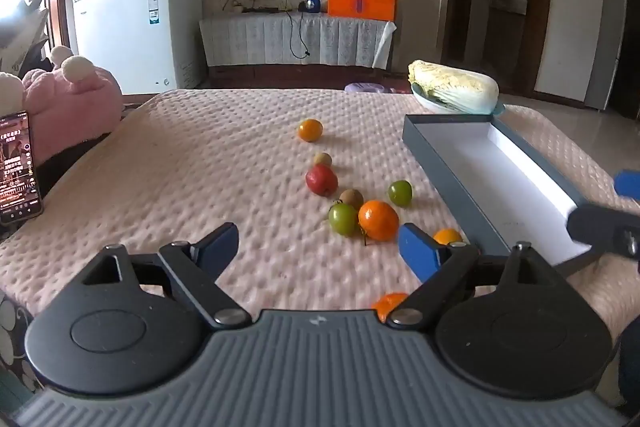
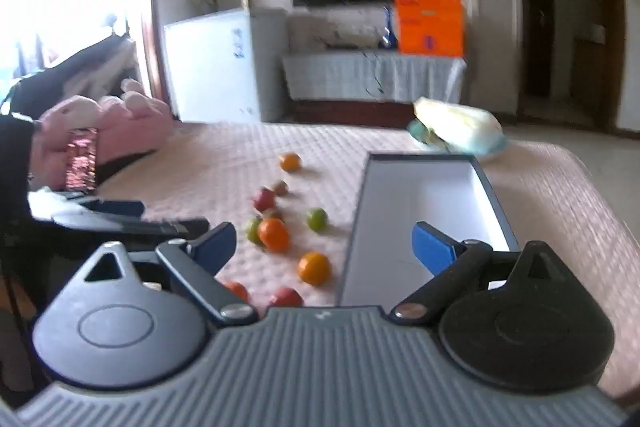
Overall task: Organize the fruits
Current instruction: 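Move left tool to the tangerine while right tool moves to the red fruit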
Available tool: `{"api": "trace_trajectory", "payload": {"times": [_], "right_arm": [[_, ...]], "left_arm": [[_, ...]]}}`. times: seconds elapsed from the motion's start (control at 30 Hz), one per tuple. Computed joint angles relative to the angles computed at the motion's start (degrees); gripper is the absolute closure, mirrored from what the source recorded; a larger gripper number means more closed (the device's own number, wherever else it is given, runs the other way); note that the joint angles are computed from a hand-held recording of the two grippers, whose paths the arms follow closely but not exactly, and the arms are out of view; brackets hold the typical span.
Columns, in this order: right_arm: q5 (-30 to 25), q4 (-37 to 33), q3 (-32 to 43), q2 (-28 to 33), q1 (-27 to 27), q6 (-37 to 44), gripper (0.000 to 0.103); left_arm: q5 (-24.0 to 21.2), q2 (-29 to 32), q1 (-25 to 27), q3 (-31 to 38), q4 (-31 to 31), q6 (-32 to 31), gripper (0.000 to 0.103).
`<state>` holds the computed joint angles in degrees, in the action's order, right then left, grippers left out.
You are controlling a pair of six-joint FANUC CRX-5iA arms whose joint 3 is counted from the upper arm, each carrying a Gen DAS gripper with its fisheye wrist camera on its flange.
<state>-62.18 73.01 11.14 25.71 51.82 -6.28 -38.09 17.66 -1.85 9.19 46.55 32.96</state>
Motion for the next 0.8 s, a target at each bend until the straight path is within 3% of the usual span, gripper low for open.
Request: {"api": "trace_trajectory", "payload": {"times": [0.1,0.17,0.27,0.37,0.53,0.63,0.8], "right_arm": [[2.8,0.4,-0.3,0.1,-0.6,-0.4,0.014],[3.2,-1.1,1.2,1.1,-0.5,1.7,0.027],[4.1,-3.4,2.2,1.3,-0.1,4.8,0.032],[4.4,-6.5,3.3,1.6,0.1,7.2,0.046],[3.2,-10.2,5.8,2.9,0.2,11.1,0.049],[3.1,-12.0,6.7,3.2,0.1,12.0,0.057],[3.1,-12.9,7.0,3.4,-0.1,12.8,0.057]], "left_arm": [[-2.3,-0.2,0.9,0.3,-0.7,0.5,0.012],[-2.3,-0.8,1.1,-0.3,-1.9,0.9,0.012],[-2.3,-1.5,1.2,-1.0,-3.0,0.9,0.012],[-2.2,-2.2,1.6,-2.7,-0.3,-1.9,0.012],[-2.8,-1.6,1.4,-2.9,0.7,-4.8,0.012],[-3.3,-1.3,1.2,-3.6,2.6,-7.3,0.012],[-4.6,-1.4,0.9,-4.5,3.9,-11.1,0.012]]}}
